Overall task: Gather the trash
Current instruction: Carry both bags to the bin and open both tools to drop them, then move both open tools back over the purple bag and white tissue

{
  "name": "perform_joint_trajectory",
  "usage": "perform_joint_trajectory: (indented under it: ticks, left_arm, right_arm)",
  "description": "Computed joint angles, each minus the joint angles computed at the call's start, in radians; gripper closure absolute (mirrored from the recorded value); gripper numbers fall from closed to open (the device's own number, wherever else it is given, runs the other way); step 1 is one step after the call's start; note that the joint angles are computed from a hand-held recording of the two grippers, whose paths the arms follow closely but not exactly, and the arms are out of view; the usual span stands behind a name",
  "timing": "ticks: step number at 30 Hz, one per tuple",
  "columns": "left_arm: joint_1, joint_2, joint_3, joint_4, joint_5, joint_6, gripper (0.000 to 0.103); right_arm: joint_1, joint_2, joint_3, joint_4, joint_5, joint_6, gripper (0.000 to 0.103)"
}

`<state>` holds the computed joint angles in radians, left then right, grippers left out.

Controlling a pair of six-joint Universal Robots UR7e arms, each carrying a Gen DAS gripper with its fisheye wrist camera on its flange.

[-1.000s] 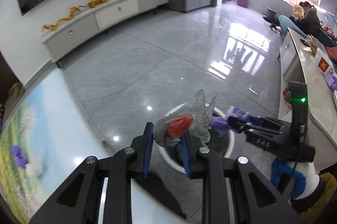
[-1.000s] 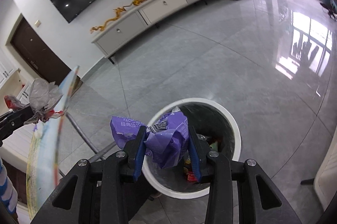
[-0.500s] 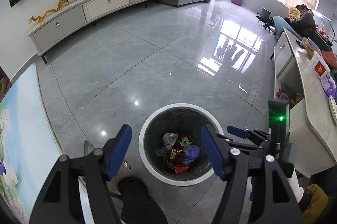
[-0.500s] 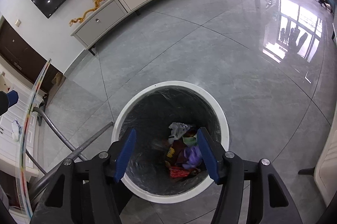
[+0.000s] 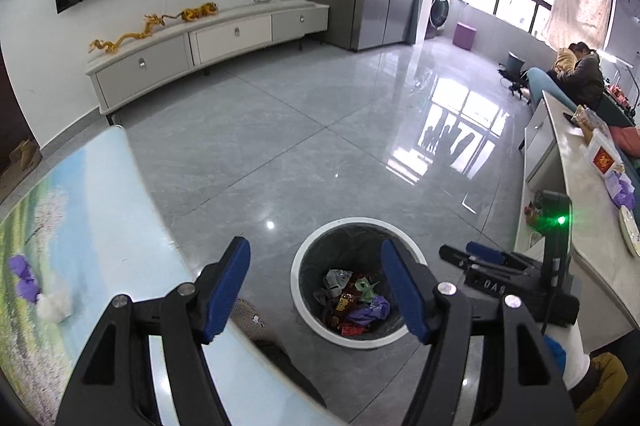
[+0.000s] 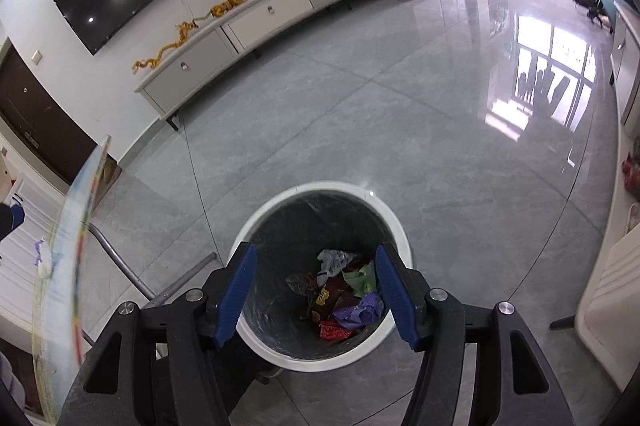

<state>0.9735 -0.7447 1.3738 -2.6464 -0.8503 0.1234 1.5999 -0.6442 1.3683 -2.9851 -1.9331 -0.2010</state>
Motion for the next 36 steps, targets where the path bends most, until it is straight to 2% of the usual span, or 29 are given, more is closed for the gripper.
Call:
perform_joint_trajectory:
  ticks: [3, 6, 13, 17, 19, 28, 36]
  left_arm:
    - [-0.017, -0.051, 0.055, -0.026, 0.021, -0.002, 0.036]
    - [-0.039, -0.110, 0.131, -0.096, 0.078, 0.014, 0.036]
    - [-0.082, -0.265, 0.325, -0.247, 0.275, -0.011, 0.036]
    - [-0.093, -0.355, 0.414, -0.292, 0.348, -0.057, 0.027]
    - [-0.097, -0.396, 0.455, -0.324, 0.378, -0.071, 0.026]
    - [-0.101, -0.566, 0.617, -0.427, 0.439, -0.143, 0.022]
    - [-0.108, -0.656, 0.706, -0.523, 0.466, -0.142, 0.022]
  right_arm:
    - [0.024, -0.021, 0.024, -0.035, -0.008, -0.020, 0.043]
    - [0.048, -0.033, 0.039, -0.058, -0.007, -0.044, 0.043]
    - [0.111, -0.048, 0.062, -0.082, 0.015, -0.108, 0.043]
    - [0.148, -0.046, 0.070, -0.079, 0.031, -0.129, 0.039]
    - [0.165, -0.039, 0.067, -0.069, 0.036, -0.139, 0.038]
    - [0.260, 0.009, 0.035, -0.002, 0.058, -0.223, 0.036]
    - [0.326, 0.041, 0.029, 0.023, 0.058, -0.266, 0.035]
